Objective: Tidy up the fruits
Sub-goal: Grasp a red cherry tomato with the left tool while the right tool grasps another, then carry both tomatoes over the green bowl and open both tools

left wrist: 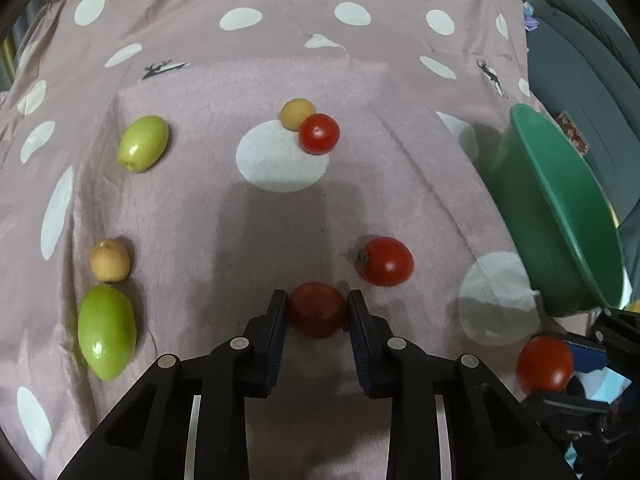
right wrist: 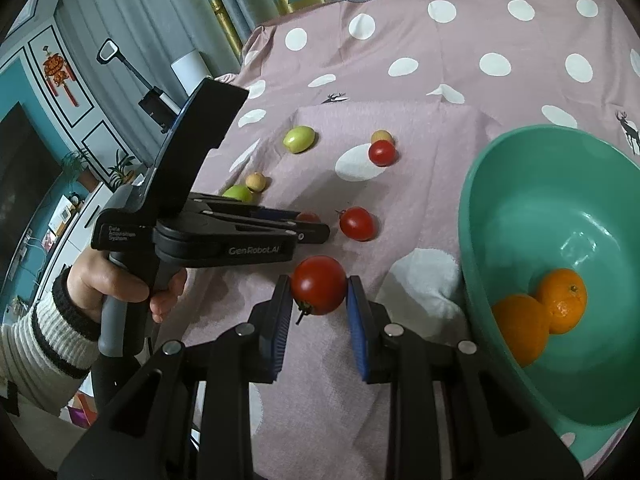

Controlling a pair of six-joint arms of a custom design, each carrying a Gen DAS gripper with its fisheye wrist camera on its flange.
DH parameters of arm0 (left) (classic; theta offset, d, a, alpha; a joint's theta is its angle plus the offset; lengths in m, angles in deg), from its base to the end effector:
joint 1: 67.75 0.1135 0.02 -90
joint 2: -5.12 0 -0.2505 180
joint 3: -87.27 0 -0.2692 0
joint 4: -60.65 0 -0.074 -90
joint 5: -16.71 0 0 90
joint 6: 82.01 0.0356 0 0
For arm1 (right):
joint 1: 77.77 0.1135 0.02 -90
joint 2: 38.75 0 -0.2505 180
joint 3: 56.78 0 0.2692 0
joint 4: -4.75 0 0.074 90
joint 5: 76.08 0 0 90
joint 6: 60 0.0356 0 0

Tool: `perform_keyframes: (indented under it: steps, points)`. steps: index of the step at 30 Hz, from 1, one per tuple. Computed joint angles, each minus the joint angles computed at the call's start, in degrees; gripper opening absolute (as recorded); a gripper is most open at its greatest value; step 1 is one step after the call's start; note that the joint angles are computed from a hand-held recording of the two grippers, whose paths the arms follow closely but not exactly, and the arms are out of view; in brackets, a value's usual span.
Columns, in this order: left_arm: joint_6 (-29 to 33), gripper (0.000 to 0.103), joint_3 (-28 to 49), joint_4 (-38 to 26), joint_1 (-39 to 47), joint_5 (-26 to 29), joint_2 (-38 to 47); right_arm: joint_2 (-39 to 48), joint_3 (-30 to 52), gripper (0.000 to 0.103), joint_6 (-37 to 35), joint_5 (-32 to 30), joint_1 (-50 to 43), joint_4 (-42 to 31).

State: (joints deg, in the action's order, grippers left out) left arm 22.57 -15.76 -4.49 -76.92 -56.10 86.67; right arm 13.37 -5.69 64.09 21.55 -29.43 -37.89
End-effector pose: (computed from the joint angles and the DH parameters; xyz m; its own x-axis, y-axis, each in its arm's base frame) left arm 0.2836 -0.0564 0.2385 -0.8324 0.3780 -0.4052 0.4783 0.8593 -0.1810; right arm 0.1460 0.1570 0.2309 -0.7594 -0.0177 -0.6504 -0.3031 0.8942 0.3295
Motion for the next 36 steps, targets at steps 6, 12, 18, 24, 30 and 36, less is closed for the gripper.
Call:
perform_keyframes:
  steps: [6,12,18,24,30,36]
  points:
    - [0.5,0.031,-0.5,-3.8,2.7,2.1,-5.5,-1.9,0.2,0.028,-0.1,0.8,0.5,-0.7]
    - [1.5,0.031,-0.2,-7.5,4.0,2.8,-11.3,-4.7,1.1,0.028,1.0,4.0,2.6,-2.3]
    - [1.0,0.031,1.3,-10.1,3.1,3.7,-14.9,-9.5,1.6,0.028,2.8,8.7,5.1,-6.2]
    - [-0.5,0.031,2.1,-10.7,-0.7,3.1,-17.4,-15.5,1.6,0.028,4.7,13.0,6.2,-11.6]
    - [-3.0,0.031,3.3,-10.0,-6.3,1.1,-18.1,-21.3,1.0,0.028,6.2,16.1,5.7,-16.4]
    - [-5.5,0.031,4.8,-8.8,-12.6,-1.2,-17.5,-26.6,0.4,0.028,7.7,18.4,4.7,-21.5]
